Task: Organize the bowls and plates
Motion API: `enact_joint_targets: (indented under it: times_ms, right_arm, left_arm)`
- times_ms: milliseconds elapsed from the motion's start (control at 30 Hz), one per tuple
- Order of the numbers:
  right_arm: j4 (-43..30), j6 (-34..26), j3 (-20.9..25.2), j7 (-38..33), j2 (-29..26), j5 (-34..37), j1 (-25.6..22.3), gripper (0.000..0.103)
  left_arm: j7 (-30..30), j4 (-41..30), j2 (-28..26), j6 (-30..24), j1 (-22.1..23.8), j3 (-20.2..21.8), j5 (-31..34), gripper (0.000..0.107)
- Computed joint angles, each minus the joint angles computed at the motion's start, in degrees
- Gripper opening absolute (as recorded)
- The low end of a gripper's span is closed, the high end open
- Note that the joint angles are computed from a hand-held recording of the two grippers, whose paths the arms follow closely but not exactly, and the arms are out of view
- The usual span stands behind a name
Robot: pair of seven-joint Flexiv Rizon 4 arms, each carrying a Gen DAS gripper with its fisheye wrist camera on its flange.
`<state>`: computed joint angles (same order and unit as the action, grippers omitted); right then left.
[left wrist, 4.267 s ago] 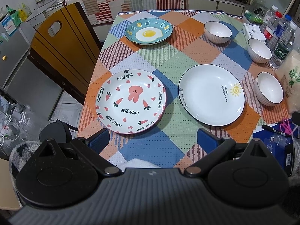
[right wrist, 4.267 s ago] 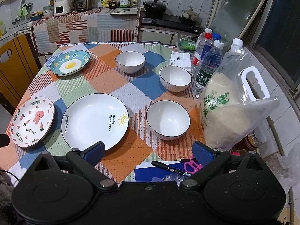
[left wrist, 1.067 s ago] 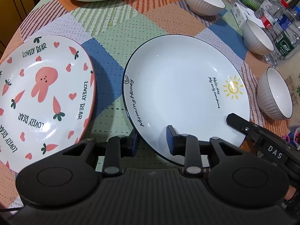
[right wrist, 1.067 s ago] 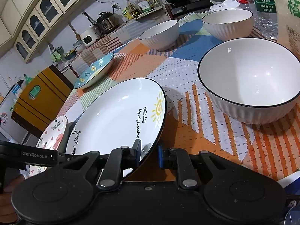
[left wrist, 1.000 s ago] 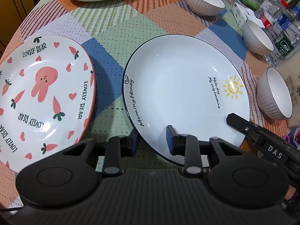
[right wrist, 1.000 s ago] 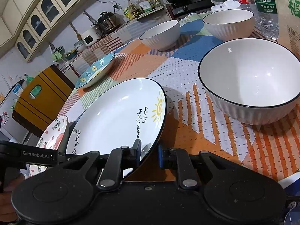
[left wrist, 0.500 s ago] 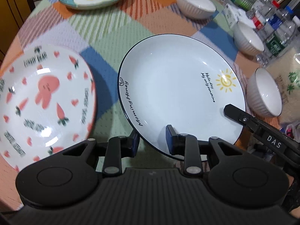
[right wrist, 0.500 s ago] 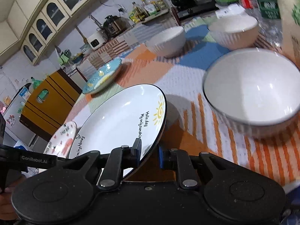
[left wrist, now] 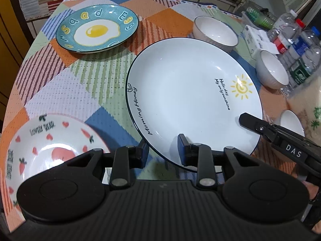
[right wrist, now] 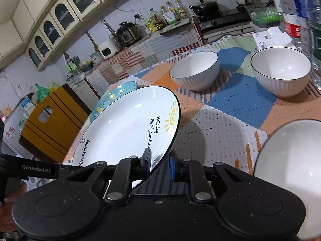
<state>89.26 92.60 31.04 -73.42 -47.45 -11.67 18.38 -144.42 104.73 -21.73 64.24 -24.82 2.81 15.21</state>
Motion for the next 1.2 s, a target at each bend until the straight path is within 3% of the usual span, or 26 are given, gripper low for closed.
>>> enact_joint_targets:
  times_ms: [333,433,533,633,800,867,1000,1100,1200]
  right_arm:
    - [-9.60,-10.02,-9.50,3.60,-2.77,1.05,8.45,0.022]
    - [-12.46,-13.93,-9.95,3.98,-3.66,2.62,9.19,0.022]
    - [-11.64,-13.32,-14.64,4.85,-2.78,2.05,12.47,0.022]
    - [-12.90,-18.11,-16.30,6.96,-2.37,1.91,13.92,0.024]
    - [-9.73,-17.80,-21.21,7.60,0.55,-1.94,17.04,0.031]
    - [-7.71,-16.37,-19.68,6.43,2.19,-1.74,15.61,0.031]
    - [-5.23,-14.49,-10.59,-0.44,4.81,2.14,9.20,0.035]
    - [-4.64,-15.36,-2.10,-8.41,6.13,6.36,4.01,0.042]
    - [-3.90,-16.57,3.33,-15.15,7.61,9.70,0.99,0.044]
  left_arm:
    - [4.62,-4.03,-5.53,0.08,1.64,0.91,-2.50,0.031]
    - [6.32,-4.45,-6.51,0.63,2.18,0.69,-3.35,0.031]
    - [6.59,-3.85,-7.01,1.52,2.61,0.37,-5.52,0.031]
    - [7.39,-3.24,-7.31,0.95,3.15,-0.32,-8.09,0.032]
    - [10.70,0.11,-3.24,1.47,4.14,-1.39,-10.58,0.032]
    - [12.66,1.54,-0.56,0.64,4.51,-1.82,-10.87,0.033]
    - [16.57,5.23,5.36,-1.14,5.87,-3.23,-12.45,0.040]
    - [18.47,7.28,9.63,-4.06,6.36,-3.71,-12.05,0.048]
    - [21.40,9.97,14.10,-7.12,7.16,-4.50,-11.94,0.054]
